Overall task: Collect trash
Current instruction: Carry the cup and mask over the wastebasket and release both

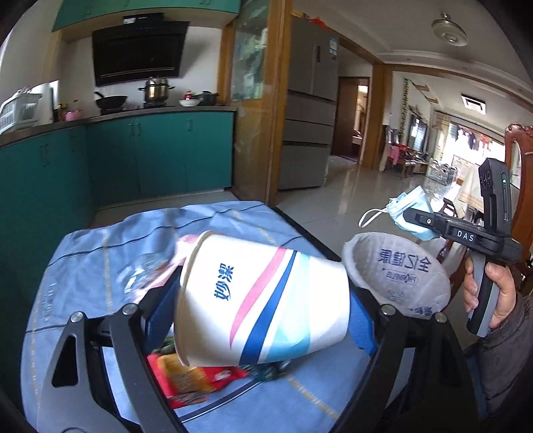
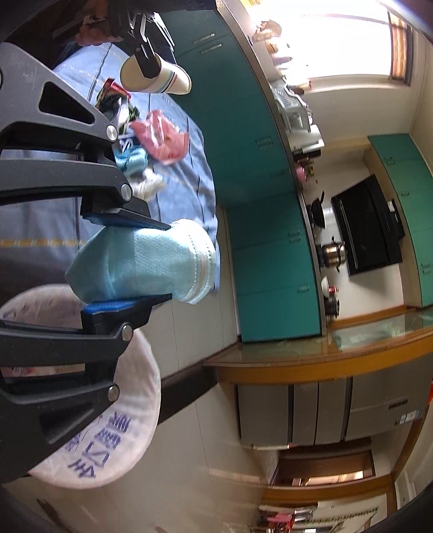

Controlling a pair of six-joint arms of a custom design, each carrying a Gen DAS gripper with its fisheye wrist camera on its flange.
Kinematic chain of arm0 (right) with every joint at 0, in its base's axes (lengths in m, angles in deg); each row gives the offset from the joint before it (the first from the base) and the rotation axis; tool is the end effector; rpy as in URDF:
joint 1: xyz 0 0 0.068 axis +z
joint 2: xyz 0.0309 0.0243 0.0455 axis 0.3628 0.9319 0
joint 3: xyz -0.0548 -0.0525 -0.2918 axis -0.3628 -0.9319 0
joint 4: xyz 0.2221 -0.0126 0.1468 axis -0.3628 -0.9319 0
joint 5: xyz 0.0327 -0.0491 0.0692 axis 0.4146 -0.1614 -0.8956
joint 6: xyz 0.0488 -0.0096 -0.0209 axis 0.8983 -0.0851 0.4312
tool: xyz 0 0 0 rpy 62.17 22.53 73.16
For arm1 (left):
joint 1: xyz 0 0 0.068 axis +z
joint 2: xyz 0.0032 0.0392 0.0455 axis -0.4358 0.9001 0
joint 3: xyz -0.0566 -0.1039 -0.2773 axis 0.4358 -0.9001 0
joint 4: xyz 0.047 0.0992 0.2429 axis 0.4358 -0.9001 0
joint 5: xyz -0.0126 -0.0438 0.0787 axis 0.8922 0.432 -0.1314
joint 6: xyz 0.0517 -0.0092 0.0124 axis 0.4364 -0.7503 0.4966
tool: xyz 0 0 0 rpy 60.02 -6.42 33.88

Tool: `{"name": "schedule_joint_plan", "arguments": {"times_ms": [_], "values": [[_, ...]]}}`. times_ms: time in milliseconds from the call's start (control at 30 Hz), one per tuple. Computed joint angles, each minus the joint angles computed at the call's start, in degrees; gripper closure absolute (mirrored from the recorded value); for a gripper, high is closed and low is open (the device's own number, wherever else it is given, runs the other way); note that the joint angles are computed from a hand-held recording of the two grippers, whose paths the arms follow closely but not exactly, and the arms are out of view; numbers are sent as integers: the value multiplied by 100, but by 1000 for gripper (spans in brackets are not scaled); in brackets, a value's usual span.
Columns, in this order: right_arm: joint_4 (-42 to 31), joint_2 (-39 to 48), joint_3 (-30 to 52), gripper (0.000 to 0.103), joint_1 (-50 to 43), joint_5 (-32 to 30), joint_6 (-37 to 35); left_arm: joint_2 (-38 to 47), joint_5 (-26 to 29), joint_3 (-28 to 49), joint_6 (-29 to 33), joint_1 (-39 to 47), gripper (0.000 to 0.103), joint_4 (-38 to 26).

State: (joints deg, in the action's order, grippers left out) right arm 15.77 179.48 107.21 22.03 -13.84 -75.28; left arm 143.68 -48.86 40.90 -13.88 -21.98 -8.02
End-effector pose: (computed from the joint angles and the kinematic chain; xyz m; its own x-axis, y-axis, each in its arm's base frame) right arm 0.3446 0.0213 0.1959 -0.4753 -0.0590 -0.8778 -0.4487 0.8745 0.1842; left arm 0.2470 0.0097 0.2050 -0.4695 0.0067 -0.8829 0.1212 0.9910 -0.0569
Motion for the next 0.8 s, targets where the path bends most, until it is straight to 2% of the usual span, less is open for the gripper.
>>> {"name": "schedule_joint_plan", "arguments": {"times_ms": [100,300,533,733,800], "values": [[-35,12,-59,68,-360,86,-70,539,-472,446,-9,-752,17,123],[-100,204,5,68,-1000,294,0,1991,-67,1756,-514,-1549,17,33],[-335,511,215,68,-1529,429,-3,3637,-436,3276,-523,-2539,17,-172],[-528,717,364,68,-1822,410,-65,4519,-526,4154,-432,-2956,17,-419],[-570,762,404,68,-1859,394,-60,4629,-540,4237,-433,-3022,16,-433]]}}
